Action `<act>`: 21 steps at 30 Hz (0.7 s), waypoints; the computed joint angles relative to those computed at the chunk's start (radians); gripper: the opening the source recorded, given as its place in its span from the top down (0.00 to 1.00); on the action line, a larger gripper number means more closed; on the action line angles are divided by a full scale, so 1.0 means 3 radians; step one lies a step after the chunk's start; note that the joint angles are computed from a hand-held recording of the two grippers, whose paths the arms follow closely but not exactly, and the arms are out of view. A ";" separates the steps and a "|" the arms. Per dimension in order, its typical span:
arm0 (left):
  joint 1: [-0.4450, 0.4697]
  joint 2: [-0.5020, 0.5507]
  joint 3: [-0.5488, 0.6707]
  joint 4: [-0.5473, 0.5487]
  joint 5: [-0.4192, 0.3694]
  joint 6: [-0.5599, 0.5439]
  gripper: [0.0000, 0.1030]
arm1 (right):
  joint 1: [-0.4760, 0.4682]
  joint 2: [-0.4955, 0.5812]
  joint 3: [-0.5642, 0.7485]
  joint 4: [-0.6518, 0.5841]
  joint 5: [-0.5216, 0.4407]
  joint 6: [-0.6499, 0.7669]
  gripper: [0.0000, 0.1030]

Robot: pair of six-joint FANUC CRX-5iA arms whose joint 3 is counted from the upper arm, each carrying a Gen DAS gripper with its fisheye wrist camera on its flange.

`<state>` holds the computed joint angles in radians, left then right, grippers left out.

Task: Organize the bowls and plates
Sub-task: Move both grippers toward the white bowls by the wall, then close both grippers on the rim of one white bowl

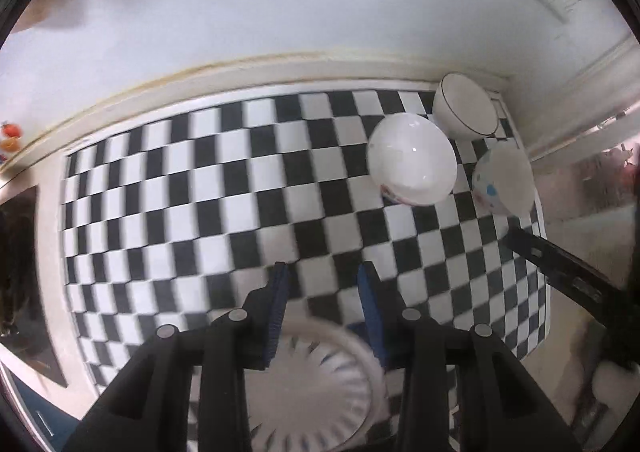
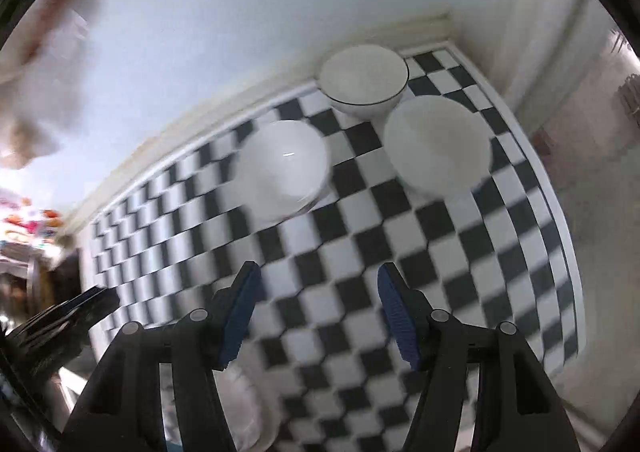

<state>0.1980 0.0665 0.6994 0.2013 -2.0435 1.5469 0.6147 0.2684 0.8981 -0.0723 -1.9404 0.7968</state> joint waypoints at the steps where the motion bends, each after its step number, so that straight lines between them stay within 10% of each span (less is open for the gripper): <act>1: -0.0096 0.0078 0.0022 -0.0065 0.0042 0.0109 0.68 | -0.0127 0.0077 0.0028 -0.0164 0.0034 0.0070 0.43; 11: -0.0286 0.0683 -0.0015 0.0209 0.0336 0.0922 0.68 | -0.0452 0.1233 0.1200 -0.0582 -0.0558 0.0682 0.67; 14: -0.0354 0.0857 0.0056 0.0201 0.0320 0.0891 0.68 | -0.0425 0.1491 0.1471 -0.0471 -0.0725 0.0858 0.85; 21: -0.0454 0.0901 -0.0085 0.0193 0.0486 0.0698 0.78 | -0.0420 0.1651 0.1637 -0.0460 -0.0807 0.1051 0.92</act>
<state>0.0619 0.3370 0.6739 0.2594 -1.8977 1.7563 0.4886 0.7639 1.3892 -0.2104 -2.1825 1.1121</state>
